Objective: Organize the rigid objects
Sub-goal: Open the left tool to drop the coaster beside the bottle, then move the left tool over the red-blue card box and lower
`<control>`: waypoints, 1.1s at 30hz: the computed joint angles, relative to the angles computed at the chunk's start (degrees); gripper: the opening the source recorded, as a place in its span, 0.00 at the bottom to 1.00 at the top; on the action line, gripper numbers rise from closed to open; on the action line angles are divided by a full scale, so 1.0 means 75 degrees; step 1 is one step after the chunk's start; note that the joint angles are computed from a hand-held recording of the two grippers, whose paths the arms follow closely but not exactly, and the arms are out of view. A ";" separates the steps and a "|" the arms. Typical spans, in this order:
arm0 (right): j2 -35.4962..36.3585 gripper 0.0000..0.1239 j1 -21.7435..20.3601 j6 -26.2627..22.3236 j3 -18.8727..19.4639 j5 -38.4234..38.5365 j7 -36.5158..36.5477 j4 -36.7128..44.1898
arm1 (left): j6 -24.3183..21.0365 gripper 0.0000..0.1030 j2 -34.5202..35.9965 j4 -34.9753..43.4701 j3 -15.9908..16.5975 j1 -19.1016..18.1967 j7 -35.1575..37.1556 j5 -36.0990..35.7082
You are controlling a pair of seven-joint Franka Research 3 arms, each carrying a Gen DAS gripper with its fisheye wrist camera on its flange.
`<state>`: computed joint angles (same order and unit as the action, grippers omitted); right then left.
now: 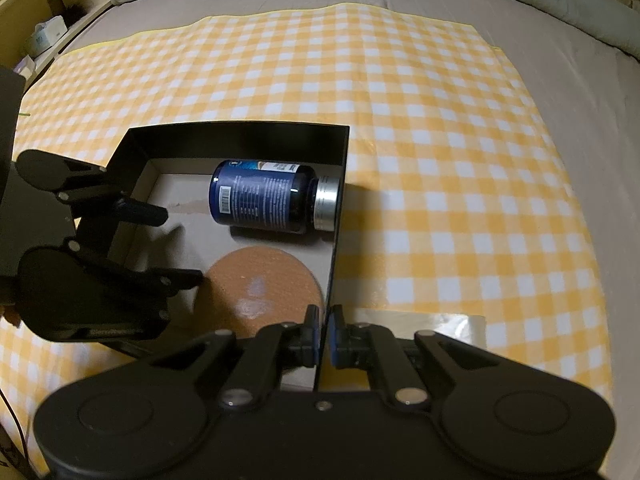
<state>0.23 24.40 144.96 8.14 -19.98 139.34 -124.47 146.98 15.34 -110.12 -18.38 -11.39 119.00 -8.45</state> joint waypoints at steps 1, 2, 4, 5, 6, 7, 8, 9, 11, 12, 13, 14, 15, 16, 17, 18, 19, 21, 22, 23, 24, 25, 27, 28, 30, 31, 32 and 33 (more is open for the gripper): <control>-0.0003 0.05 0.0001 0.0002 -0.0001 -0.0005 0.0002 -0.0005 | -0.0241 0.67 0.0062 0.0104 -0.0101 0.0099 0.0093 -0.0335; -0.0009 0.05 0.0004 -0.0005 0.0001 -0.0013 0.0006 -0.0012 | -0.0341 0.67 0.0094 0.0151 -0.0116 0.0094 0.0026 -0.0452; 0.0000 0.05 -0.0001 -0.0016 -0.0004 0.0013 -0.0020 0.0005 | -0.0229 0.68 0.0076 0.0107 -0.0057 -0.0009 -0.0195 -0.0348; 0.0004 0.05 0.0000 -0.0014 -0.0004 0.0005 -0.0012 0.0004 | -0.0144 0.71 0.0055 0.0069 -0.0060 -0.0030 -0.0191 -0.0316; 0.0007 0.05 0.0000 -0.0015 -0.0005 0.0008 -0.0005 0.0008 | -0.0082 0.77 0.0024 0.0032 -0.0068 -0.0028 -0.0172 -0.0321; 0.0000 0.05 0.0002 -0.0010 -0.0005 0.0011 0.0008 -0.0003 | -0.0054 0.80 -0.0009 0.0005 -0.0081 -0.0012 -0.0141 -0.0359; 0.0005 0.05 0.0005 -0.0017 -0.0002 0.0000 0.0013 0.0002 | -0.0027 0.83 -0.0044 -0.0022 -0.0102 0.0017 -0.0083 -0.0437; 0.0017 0.05 0.0005 -0.0026 -0.0003 -0.0006 0.0011 0.0015 | 0.0009 0.86 -0.0096 -0.0067 -0.0116 0.0043 -0.0037 -0.0519; 0.0018 0.05 0.0005 -0.0022 -0.0008 0.0003 0.0006 0.0016 | 0.0060 0.91 -0.0240 -0.0182 -0.0132 0.0085 0.0027 -0.0706; 0.0019 0.04 0.0007 -0.0019 -0.0008 0.0001 0.0013 0.0017 | 0.0091 0.94 -0.0324 -0.0250 -0.0148 0.0119 0.0095 -0.0868; 0.0016 0.04 0.0008 -0.0022 -0.0009 0.0004 0.0013 0.0014 | 0.0103 0.95 -0.0400 -0.0306 -0.0162 0.0153 0.0186 -0.1046; 0.0029 0.04 0.0007 -0.0035 -0.0011 0.0003 0.0009 0.0035 | 0.0113 0.97 -0.0490 -0.0375 -0.0181 0.0191 0.0299 -0.1274; 0.0029 0.04 0.0008 -0.0035 -0.0012 0.0003 0.0009 0.0035 | 0.0121 0.99 -0.0583 -0.0441 -0.0191 0.0216 0.0404 -0.1507; 0.0029 0.04 0.0009 -0.0035 -0.0013 0.0003 0.0009 0.0035 | 0.0147 0.99 -0.0686 -0.0523 -0.0189 0.0236 0.0519 -0.1751; 0.0022 0.04 0.0010 -0.0046 -0.0014 -0.0005 0.0008 0.0032 | 0.0220 1.00 -0.0814 -0.0642 -0.0175 0.0248 0.0638 -0.1998; 0.0031 0.04 0.0010 -0.0037 -0.0014 -0.0002 0.0006 0.0037 | 0.0327 1.00 -0.0901 -0.0742 -0.0150 0.0219 0.0713 -0.2179; 0.0023 0.04 0.0011 -0.0042 -0.0015 -0.0002 -0.0002 0.0030 | 0.0380 1.00 -0.1006 -0.0838 -0.0115 0.0197 0.0794 -0.2329; 0.0029 0.04 0.0012 -0.0040 -0.0015 -0.0011 0.0000 0.0039 | 0.0503 1.00 -0.1243 -0.1063 -0.0031 0.0144 0.0987 -0.2619; 0.0024 0.04 0.0013 -0.0038 -0.0016 -0.0037 0.0021 0.0037 | 0.0615 1.00 -0.1350 -0.1179 0.0015 0.0097 0.1057 -0.2735; 0.0025 0.04 0.0013 -0.0038 -0.0016 -0.0051 0.0044 0.0040 | 0.0739 1.00 -0.1478 -0.1311 0.0070 0.0049 0.1098 -0.2826; 0.0040 0.04 0.0003 -0.0045 -0.0025 -0.0066 0.0037 0.0063 | 0.0841 1.00 -0.1610 -0.1434 0.0132 0.0000 0.1119 -0.2893; 0.0033 0.04 0.0003 -0.0062 -0.0027 -0.0082 0.0044 0.0062 | 0.0950 1.00 -0.1738 -0.1552 0.0195 -0.0048 0.1151 -0.2990; 0.0058 0.04 0.0010 -0.0149 -0.0022 -0.0129 0.0049 0.0119 | 0.1195 1.00 -0.2006 -0.1779 0.0330 -0.0142 0.1280 -0.3312; 0.0068 0.04 0.0021 -0.0223 -0.0016 -0.0196 0.0055 0.0145 | 0.1282 1.00 -0.2110 -0.1863 0.0403 -0.0200 0.1326 -0.3432; 0.0114 0.04 0.0063 -0.0412 0.0004 -0.0330 0.0041 0.0241 | 0.1500 1.00 -0.2353 -0.2056 0.0551 -0.0323 0.1424 -0.3698; 0.0133 0.04 0.0085 -0.0485 0.0008 -0.0429 0.0068 0.0276 | 0.1633 1.00 -0.2495 -0.2177 0.0630 -0.0385 0.1454 -0.3815; 0.0135 0.04 0.0103 -0.0549 0.0006 -0.0532 0.0112 0.0294 | 0.1712 1.00 -0.2613 -0.2264 0.0719 -0.0453 0.1501 -0.3919; 0.0135 0.04 0.0125 -0.0599 0.0011 -0.0590 0.0169 0.0308 | 0.1777 1.00 -0.2749 -0.2363 0.0827 -0.0525 0.1626 -0.4100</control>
<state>1.25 25.33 140.46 8.22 -24.40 140.61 -122.16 160.31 -5.28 -127.85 -12.18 -15.33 131.20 -39.20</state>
